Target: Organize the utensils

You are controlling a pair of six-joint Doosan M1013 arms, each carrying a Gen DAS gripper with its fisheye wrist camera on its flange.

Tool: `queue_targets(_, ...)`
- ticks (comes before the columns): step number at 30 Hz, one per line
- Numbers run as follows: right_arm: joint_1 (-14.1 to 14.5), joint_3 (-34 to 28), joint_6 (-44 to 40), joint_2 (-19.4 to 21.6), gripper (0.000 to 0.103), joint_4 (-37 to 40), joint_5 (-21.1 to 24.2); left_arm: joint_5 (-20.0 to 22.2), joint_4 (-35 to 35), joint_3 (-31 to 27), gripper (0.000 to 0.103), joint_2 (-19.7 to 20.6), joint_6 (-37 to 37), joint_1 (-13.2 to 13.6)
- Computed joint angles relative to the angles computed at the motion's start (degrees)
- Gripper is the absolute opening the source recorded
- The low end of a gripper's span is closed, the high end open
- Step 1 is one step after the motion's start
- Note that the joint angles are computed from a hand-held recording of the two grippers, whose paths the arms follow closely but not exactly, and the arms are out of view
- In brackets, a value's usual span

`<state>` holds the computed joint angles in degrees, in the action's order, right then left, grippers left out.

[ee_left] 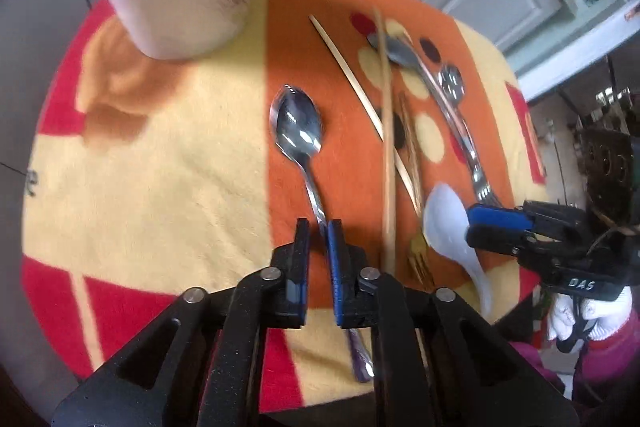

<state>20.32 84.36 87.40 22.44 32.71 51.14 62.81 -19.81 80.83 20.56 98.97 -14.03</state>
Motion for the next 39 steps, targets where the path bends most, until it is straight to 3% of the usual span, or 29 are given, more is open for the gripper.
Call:
queue_targets(2, -0.39, -0.66, -0.38, 0.42, 0.033, 0.53, 0.19, -1.95, 0.67, -0.17, 0.025, 0.0, -1.05, 0.3)
queue_targets(7, -0.04, -3.66, -3.99, 2.37, 0.033, -2.0, 2.3, -4.41, 1.51, -1.91, 0.029, 1.44, -2.04, 0.22)
queue_targets(12, 0.21, -6.52, -9.66, 4.04, 0.035, -2.81, 6.21, -3.0, 0.52, -4.08, 0.036, 3.67, 0.29, 0.1)
queue_targets(17, 0.59, -7.09, -9.71, 4.14, 0.036, -3.49, 9.7, -3.17, 0.37, -4.75, 0.042, 4.33, 1.02, -0.18)
queue_targets(24, -1.06, -4.56, -9.97, 3.52, 0.032, 5.05, 9.16, -2.08, 0.18, -6.05, 0.042, 5.18, 4.12, -0.48)
queue_targets(26, -1.07, -4.92, -10.12, 3.64, 0.026, 4.19, 10.16, -0.88, -0.46, -6.68, 0.042, 5.54, 4.65, -0.2)
queue_targets(30, -0.86, -4.66, -10.66, 3.19, 0.023, 3.09, 11.47, -0.29, -0.94, -7.36, 0.042, 6.04, 4.81, -0.05)
queue_targets(32, -0.68, -3.74, -10.71, 2.78, 0.018, 3.78, 10.2, -0.94, -0.41, -7.07, 0.041, 5.87, 5.16, -0.33)
queue_targets(34, -0.5, -3.02, -10.1, 2.39, 0.011, 3.47, 8.57, -0.96, 0.29, -7.03, 0.023, 5.84, 5.83, -0.65)
queue_targets(35, -0.52, -2.62, -9.82, 2.18, 0.01, 3.71, 7.89, -1.13, 0.64, -6.96, 0.022, 5.79, 6.07, -0.79)
queue_targets(37, -0.43, -2.17, -9.39, 1.87, 0.009, 3.69, 7.02, -1.15, 0.49, -6.81, 0.006, 5.73, 7.21, -0.86)
queue_targets(39, -0.3, -1.81, -8.99, 1.48, 0.008, 3.1, 6.73, -1.32, 0.7, -6.58, 0.005, 5.57, 7.42, -0.96)
